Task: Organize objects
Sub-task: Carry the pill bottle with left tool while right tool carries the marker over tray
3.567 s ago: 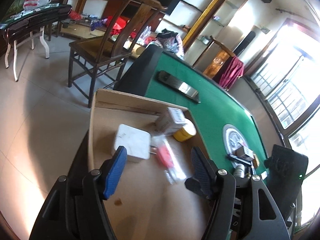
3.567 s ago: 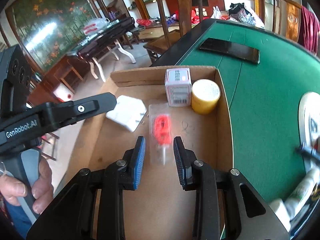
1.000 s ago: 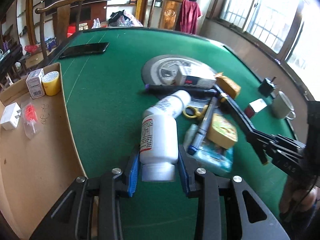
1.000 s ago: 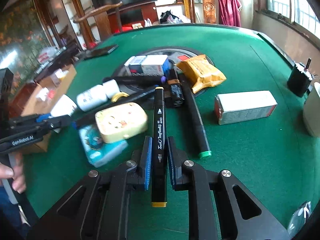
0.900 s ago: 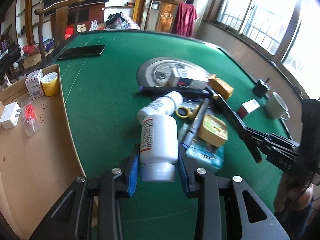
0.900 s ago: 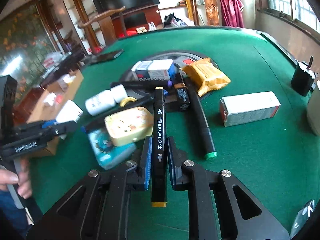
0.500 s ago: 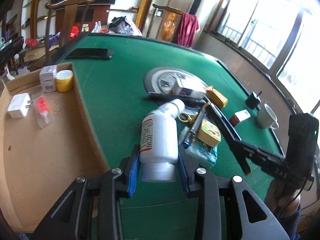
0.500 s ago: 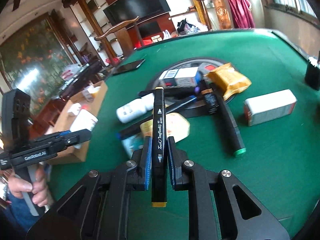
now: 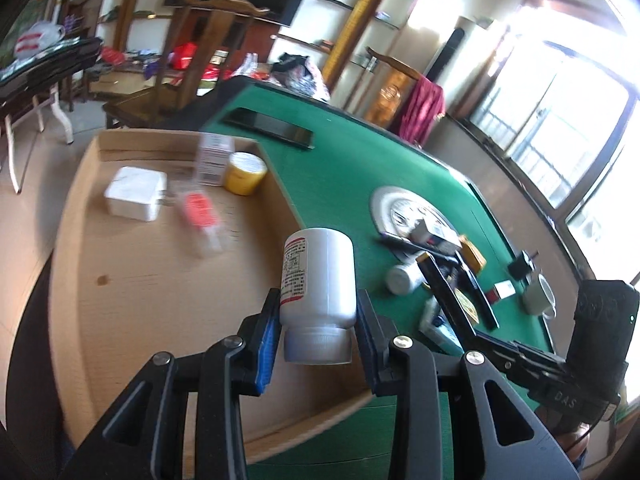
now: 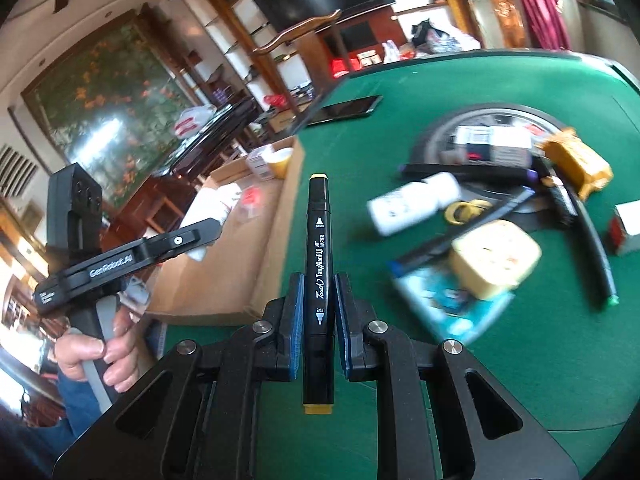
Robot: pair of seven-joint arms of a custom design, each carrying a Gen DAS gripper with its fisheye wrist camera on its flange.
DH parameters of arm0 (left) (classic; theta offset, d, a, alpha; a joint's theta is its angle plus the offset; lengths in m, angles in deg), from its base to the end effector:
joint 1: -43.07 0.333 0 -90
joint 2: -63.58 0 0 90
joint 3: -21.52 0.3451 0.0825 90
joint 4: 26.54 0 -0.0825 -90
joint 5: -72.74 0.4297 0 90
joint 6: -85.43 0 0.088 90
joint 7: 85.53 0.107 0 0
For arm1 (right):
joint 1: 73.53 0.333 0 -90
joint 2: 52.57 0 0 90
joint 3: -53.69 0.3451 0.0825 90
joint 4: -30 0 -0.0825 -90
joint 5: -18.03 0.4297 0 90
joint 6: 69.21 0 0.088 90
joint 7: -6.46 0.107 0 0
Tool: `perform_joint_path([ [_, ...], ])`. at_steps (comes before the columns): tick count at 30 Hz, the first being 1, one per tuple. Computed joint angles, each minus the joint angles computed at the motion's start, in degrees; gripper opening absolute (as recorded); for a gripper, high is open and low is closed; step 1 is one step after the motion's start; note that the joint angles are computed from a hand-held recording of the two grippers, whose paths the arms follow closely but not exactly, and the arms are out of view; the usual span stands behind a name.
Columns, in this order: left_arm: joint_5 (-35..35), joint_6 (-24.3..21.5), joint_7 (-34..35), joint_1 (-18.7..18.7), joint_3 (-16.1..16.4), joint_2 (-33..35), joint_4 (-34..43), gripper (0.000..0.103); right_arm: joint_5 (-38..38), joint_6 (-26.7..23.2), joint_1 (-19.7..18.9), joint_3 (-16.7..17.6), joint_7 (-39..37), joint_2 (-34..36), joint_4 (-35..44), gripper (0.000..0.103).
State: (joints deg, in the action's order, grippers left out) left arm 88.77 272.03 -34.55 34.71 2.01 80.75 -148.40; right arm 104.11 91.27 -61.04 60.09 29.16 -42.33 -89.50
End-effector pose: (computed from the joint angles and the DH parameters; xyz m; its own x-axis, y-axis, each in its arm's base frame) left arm 0.5766 -0.3214 0.3715 -0.1891 -0.8963 0.4012 -0.7616 -0.1240 -0.6360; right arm 0.6098 0.1570 0.3656 0.3128 -0.8282 -0.4650 -0.7660 0.0695 -0.6391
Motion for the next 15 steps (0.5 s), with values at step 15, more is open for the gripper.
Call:
perform_joint_path([
  [15,0.15,-3.08,-0.44,17.98,-12.51,2.9,-0.52,0.035,-28.83,1.67,4.75,2.19,22.94,9.36,11.76,0.014],
])
